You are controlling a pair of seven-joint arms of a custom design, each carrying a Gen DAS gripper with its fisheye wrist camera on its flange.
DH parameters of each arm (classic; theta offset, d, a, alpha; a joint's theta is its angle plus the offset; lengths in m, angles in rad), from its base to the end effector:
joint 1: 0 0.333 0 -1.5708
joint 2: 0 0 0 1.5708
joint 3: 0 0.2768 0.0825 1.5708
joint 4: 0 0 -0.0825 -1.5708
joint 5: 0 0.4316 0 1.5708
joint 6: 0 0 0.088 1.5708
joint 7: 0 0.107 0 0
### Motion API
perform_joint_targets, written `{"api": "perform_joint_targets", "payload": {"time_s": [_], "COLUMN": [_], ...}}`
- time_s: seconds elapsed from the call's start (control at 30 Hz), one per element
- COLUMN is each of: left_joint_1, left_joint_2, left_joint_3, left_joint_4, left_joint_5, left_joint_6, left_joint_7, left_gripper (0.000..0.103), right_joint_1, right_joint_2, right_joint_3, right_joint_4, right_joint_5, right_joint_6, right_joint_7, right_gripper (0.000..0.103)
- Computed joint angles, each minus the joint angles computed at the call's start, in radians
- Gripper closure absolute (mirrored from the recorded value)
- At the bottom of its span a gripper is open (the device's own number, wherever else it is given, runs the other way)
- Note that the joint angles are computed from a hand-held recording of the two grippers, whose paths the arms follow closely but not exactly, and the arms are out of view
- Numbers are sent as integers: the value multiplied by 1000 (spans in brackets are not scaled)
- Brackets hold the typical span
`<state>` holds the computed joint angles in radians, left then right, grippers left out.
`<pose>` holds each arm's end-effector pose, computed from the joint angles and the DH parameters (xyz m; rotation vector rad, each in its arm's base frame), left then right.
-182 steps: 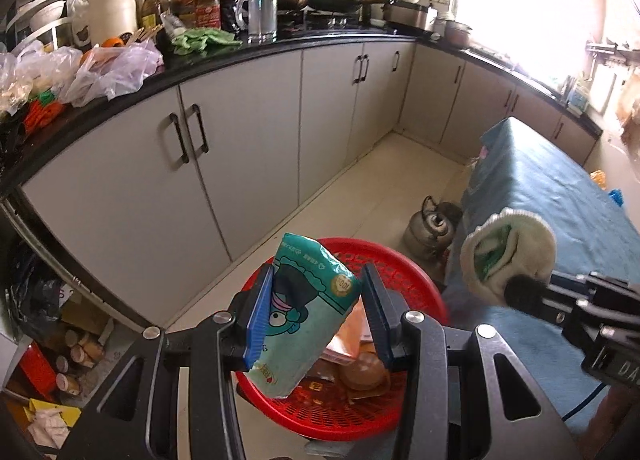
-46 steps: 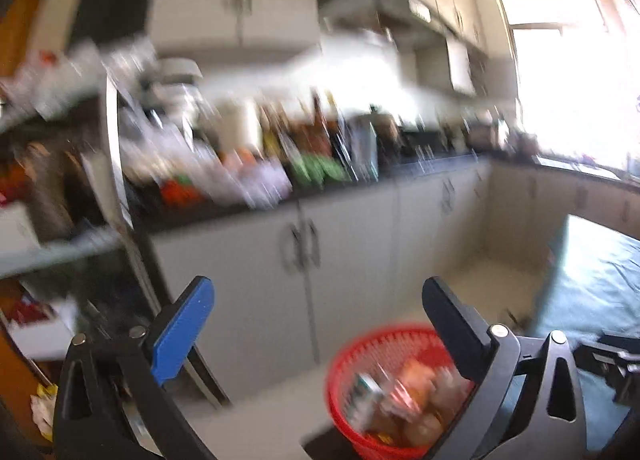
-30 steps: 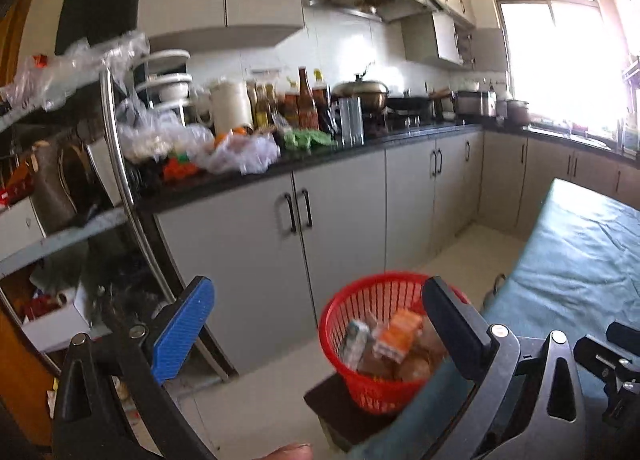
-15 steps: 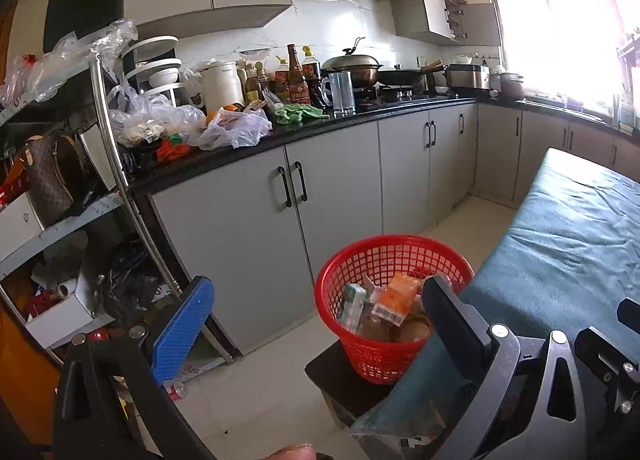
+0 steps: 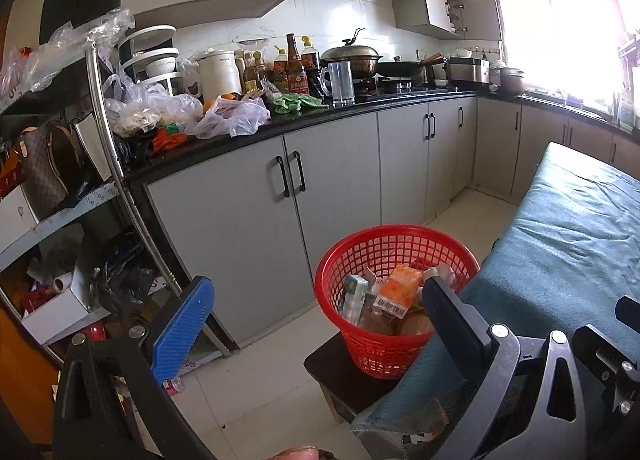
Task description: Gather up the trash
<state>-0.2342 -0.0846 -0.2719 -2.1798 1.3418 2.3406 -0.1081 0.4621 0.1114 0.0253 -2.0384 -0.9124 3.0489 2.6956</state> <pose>0.5241 -0.2742 0.3976 -1.6847 1.2874 -0.5885 0.5379 0.3543 0.4090 -1.7757 1.4017 -0.5530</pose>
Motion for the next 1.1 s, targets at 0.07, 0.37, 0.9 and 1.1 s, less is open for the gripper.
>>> {"api": "perform_joint_targets", "payload": {"time_s": [0.07, 0.37, 0.9, 1.1], "left_joint_1": [2, 11, 21, 23], "left_joint_2": [3, 16, 27, 24], "left_joint_3": [4, 14, 29, 27], "left_joint_4": [0, 4, -1, -7], "left_joint_5": [-5, -33, -76, -84], "left_joint_6": [10, 47, 107, 117], "left_joint_7": [3, 21, 45, 48], "left_gripper": [0, 0, 0, 0], "right_joint_1": [1, 13, 28, 37], "right_joint_2": [5, 22, 31, 34], "right_joint_3": [3, -1, -14, -22], "right_joint_4": [6, 17, 24, 28], "right_joint_5": [7, 49, 72, 36], "right_joint_6": [-8, -17, -18, -20], "right_joint_7": [-9, -45, -66, -34], "right_gripper": [26, 26, 26, 26]}}
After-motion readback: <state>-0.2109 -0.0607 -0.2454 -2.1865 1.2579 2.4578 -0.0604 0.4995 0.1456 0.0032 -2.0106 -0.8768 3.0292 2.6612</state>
